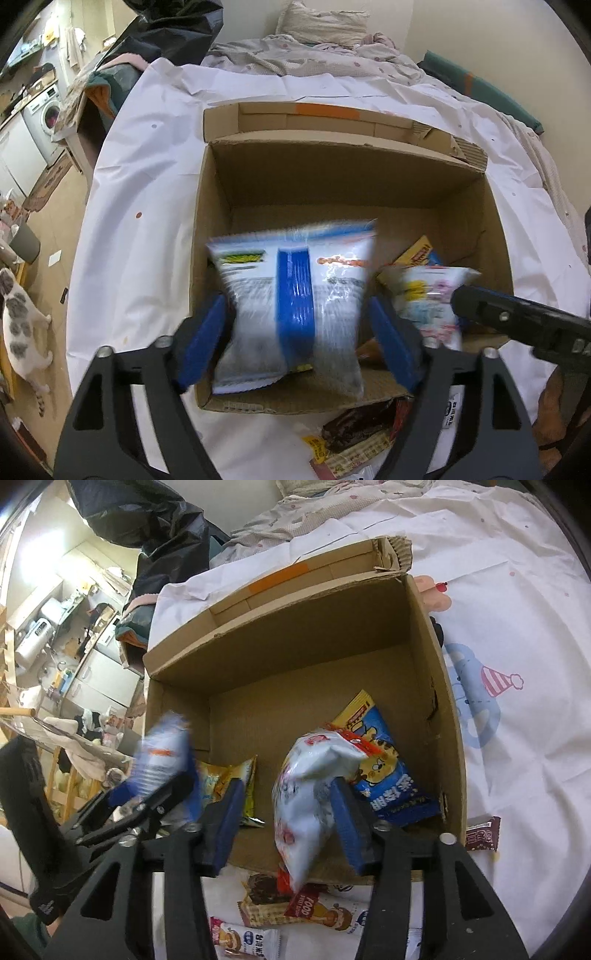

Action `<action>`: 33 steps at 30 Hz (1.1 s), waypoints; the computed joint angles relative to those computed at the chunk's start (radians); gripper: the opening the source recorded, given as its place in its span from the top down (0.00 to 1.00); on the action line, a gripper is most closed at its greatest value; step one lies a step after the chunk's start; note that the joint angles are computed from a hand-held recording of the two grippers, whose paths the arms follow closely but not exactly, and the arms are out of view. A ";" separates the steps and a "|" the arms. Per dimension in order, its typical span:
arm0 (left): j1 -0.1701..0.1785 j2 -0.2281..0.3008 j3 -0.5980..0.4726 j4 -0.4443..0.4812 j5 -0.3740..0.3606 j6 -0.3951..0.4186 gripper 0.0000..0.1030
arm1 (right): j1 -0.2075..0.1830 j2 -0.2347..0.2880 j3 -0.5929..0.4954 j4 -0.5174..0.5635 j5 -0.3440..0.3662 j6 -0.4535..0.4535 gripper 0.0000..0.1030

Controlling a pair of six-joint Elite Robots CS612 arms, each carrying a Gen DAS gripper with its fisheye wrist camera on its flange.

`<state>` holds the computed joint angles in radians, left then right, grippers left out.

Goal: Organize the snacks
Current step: 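Carry both bags into the box and open both tools to release them, then lower the left tool onto the red-white rice cake bar and grasp it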

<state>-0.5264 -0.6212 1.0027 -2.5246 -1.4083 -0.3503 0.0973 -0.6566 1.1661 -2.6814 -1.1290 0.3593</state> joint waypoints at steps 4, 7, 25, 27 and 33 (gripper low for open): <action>0.000 0.003 -0.009 0.024 0.005 -0.016 0.07 | 0.000 -0.009 0.022 -0.064 -0.045 0.027 0.09; 0.000 0.000 -0.003 0.005 -0.001 -0.006 0.07 | 0.004 -0.012 0.026 -0.073 -0.083 0.030 0.05; 0.005 -0.050 0.085 -0.181 0.024 -0.011 0.07 | 0.006 -0.055 0.084 -0.180 -0.112 -0.006 0.05; 0.004 -0.061 0.100 -0.199 0.031 -0.010 0.07 | 0.004 -0.068 0.102 -0.198 -0.108 -0.014 0.05; -0.011 -0.098 0.166 -0.253 0.098 0.085 0.07 | 0.001 -0.110 0.169 -0.239 -0.108 -0.016 0.05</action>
